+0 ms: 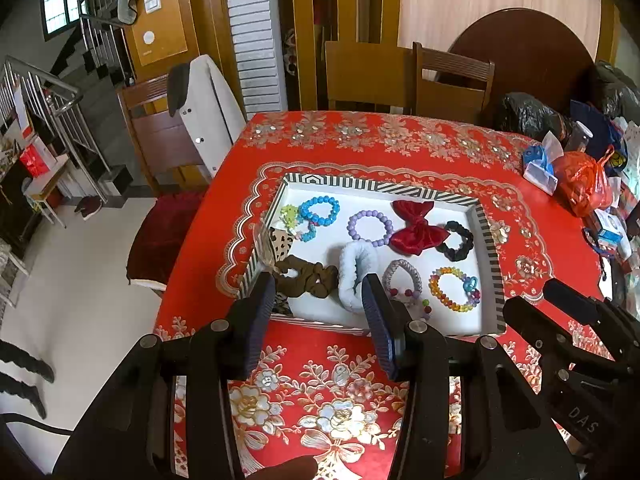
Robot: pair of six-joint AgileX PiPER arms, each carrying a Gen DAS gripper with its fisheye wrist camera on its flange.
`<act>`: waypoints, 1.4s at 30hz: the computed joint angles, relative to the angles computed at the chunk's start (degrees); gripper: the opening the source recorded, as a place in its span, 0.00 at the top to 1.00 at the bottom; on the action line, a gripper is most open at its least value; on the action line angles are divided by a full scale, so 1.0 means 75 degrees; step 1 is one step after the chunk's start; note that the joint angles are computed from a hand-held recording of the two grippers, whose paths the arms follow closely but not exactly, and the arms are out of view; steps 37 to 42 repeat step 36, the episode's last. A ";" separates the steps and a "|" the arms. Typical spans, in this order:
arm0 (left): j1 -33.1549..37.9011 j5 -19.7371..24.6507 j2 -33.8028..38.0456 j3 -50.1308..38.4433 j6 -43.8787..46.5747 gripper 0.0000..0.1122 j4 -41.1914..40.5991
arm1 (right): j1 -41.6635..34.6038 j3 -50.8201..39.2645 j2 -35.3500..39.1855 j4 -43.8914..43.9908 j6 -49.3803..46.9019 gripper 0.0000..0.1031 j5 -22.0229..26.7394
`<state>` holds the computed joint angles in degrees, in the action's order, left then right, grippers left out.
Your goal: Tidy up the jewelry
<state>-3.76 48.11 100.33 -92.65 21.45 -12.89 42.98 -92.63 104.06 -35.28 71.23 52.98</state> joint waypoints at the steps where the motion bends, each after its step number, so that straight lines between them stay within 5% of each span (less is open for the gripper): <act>1: -0.0004 -0.0007 -0.0001 0.0003 -0.0010 0.60 0.0010 | -0.0008 -0.0010 0.0007 0.0026 -0.0033 0.43 -0.0005; 42: 0.0063 0.0118 0.0580 -0.0347 0.0030 0.60 -0.0130 | -0.0491 -0.0105 0.0373 0.0733 -0.0746 0.42 -0.0454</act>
